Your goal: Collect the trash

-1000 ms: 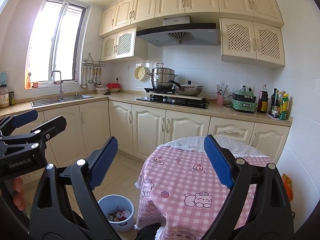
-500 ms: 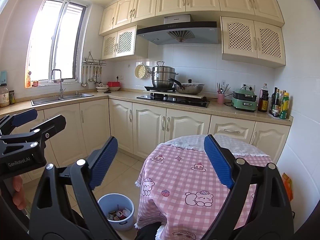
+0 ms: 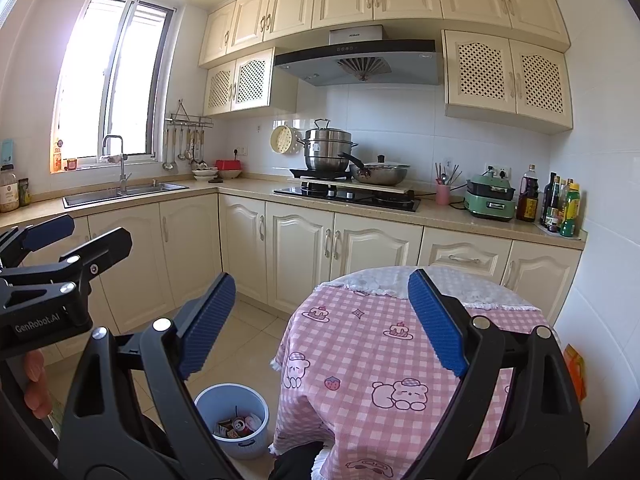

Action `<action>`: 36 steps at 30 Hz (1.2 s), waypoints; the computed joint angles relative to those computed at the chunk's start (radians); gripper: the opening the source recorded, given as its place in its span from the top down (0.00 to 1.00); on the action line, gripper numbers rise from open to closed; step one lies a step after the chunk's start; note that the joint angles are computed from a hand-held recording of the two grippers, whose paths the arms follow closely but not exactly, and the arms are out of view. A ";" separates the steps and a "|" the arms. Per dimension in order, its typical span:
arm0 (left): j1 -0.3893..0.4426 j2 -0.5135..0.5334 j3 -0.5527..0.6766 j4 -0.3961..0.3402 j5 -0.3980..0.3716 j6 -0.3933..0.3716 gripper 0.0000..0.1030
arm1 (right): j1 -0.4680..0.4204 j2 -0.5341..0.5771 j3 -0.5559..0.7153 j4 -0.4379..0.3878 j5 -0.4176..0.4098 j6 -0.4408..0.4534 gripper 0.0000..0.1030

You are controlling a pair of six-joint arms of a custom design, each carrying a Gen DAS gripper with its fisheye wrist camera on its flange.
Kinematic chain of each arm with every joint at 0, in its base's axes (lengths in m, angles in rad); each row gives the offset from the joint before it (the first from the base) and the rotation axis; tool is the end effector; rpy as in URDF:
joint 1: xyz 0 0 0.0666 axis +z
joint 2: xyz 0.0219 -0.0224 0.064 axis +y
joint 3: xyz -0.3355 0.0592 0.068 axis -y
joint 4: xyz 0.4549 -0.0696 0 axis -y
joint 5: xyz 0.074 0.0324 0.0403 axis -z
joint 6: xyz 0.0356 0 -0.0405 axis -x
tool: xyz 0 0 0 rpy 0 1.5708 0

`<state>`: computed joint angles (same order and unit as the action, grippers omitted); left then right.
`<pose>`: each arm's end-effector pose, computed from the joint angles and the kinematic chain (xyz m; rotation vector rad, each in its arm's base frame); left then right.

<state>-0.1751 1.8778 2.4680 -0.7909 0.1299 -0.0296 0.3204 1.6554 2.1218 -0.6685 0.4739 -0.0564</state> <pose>0.6620 -0.1222 0.6610 0.2748 1.7536 -0.2202 0.6011 0.1819 0.6423 0.1095 1.7492 -0.1451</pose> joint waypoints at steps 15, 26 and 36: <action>0.004 0.019 0.027 -0.016 0.004 -0.001 0.09 | -0.005 0.013 0.013 -0.016 -0.013 0.000 0.16; 0.004 0.008 0.007 -0.011 0.003 -0.001 0.09 | -0.003 0.017 0.013 -0.020 -0.012 0.000 0.16; 0.004 0.005 0.001 -0.008 0.001 0.000 0.09 | -0.004 0.028 0.030 -0.031 -0.014 0.000 0.16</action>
<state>-0.1714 1.8829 2.4690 -0.7993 0.1312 -0.0301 0.3161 1.6835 2.1518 -0.6996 0.4598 -0.0563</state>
